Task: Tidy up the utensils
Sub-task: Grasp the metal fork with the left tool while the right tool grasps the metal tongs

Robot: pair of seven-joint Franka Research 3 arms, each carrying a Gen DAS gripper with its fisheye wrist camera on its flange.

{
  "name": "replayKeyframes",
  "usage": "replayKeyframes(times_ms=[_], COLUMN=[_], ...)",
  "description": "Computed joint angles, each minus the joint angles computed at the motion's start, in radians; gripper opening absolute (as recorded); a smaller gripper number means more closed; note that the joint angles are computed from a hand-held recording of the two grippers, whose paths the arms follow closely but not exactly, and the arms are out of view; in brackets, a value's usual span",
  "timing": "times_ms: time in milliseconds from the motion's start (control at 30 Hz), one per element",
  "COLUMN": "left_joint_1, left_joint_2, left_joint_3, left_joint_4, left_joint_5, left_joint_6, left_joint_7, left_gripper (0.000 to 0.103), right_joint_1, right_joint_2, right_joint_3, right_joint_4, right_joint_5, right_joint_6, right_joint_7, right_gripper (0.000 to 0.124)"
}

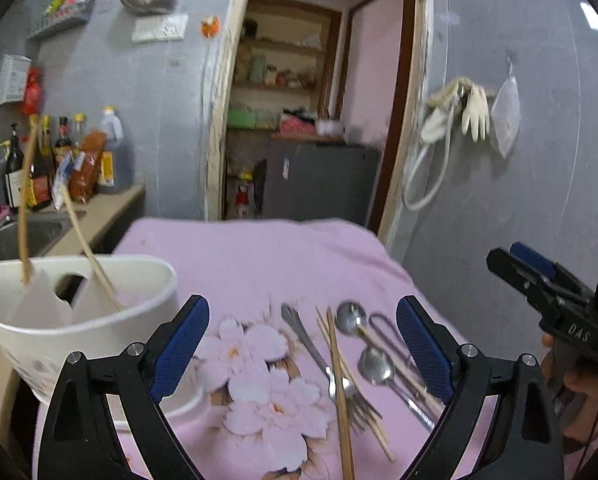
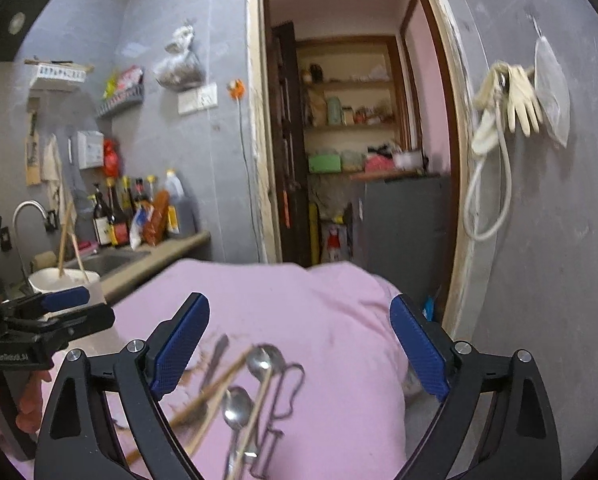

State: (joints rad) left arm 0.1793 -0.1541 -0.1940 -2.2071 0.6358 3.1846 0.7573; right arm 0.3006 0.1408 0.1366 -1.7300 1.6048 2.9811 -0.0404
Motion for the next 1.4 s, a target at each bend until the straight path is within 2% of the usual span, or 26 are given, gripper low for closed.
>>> replayKeyframes(times_ms=[33,100,167,233,300,367,400,533,633,900,1000,1100,1167,1400], left_joint_1=[-0.072,-0.149,-0.191,-0.179,-0.158,-0.159,-0.163,-0.183,-0.179,-0.129,-0.118,-0.102,-0.103,-0.098], left_joint_2=[0.012,0.026,0.039,0.055,0.073,0.095,0.107,0.150,0.187,0.313,0.343,0.369,0.385,0.423], left_joint_3=[0.053,0.109,0.133,0.115,0.093,0.088,0.089,0.091,0.085,0.058,0.054,0.046,0.053,0.053], left_joint_4=[0.001,0.004,0.011,0.029,0.049,0.068,0.078,0.121,0.166,0.343,0.393,0.447,0.486,0.579], left_joint_5=[-0.082,-0.195,-0.294,-0.303,-0.260,-0.256,-0.271,-0.440,-0.584,-0.785,-0.792,-0.820,-0.797,-0.772], left_joint_6=[-0.022,-0.055,-0.086,-0.132,-0.172,-0.205,-0.217,-0.287,-0.339,-0.512,-0.551,-0.610,-0.661,-0.781], left_joint_7=[0.081,0.181,0.266,0.274,0.244,0.256,0.276,0.433,0.546,0.671,0.675,0.694,0.681,0.661], left_gripper=[0.092,0.092,0.092,0.091,0.091,0.087,0.082,0.064,0.053,0.029,0.024,0.023,0.019,0.013], right_joint_1=[0.000,-0.002,-0.006,-0.012,-0.013,-0.022,-0.020,-0.028,-0.042,-0.058,-0.055,-0.051,-0.047,-0.015], right_joint_2=[0.006,0.017,0.028,0.039,0.053,0.066,0.076,0.112,0.136,0.197,0.222,0.238,0.248,0.281], right_joint_3=[-0.004,-0.007,-0.008,-0.009,-0.015,-0.013,-0.021,-0.032,-0.031,-0.026,-0.029,-0.030,-0.031,-0.049], right_joint_4=[-0.003,-0.007,-0.012,-0.016,-0.019,-0.017,-0.014,0.017,0.047,0.147,0.188,0.217,0.234,0.281], right_joint_5=[-0.039,-0.123,-0.213,-0.320,-0.450,-0.537,-0.609,-0.790,-0.882,-1.035,-1.081,-1.117,-1.141,-1.243], right_joint_6=[-0.001,-0.003,-0.004,-0.015,-0.032,-0.048,-0.065,-0.140,-0.207,-0.377,-0.430,-0.467,-0.486,-0.519], right_joint_7=[0.042,0.125,0.210,0.310,0.430,0.507,0.571,0.747,0.834,0.964,1.003,1.026,1.037,1.101], right_gripper=[0.092,0.092,0.092,0.091,0.087,0.081,0.076,0.065,0.055,0.039,0.037,0.036,0.036,0.033])
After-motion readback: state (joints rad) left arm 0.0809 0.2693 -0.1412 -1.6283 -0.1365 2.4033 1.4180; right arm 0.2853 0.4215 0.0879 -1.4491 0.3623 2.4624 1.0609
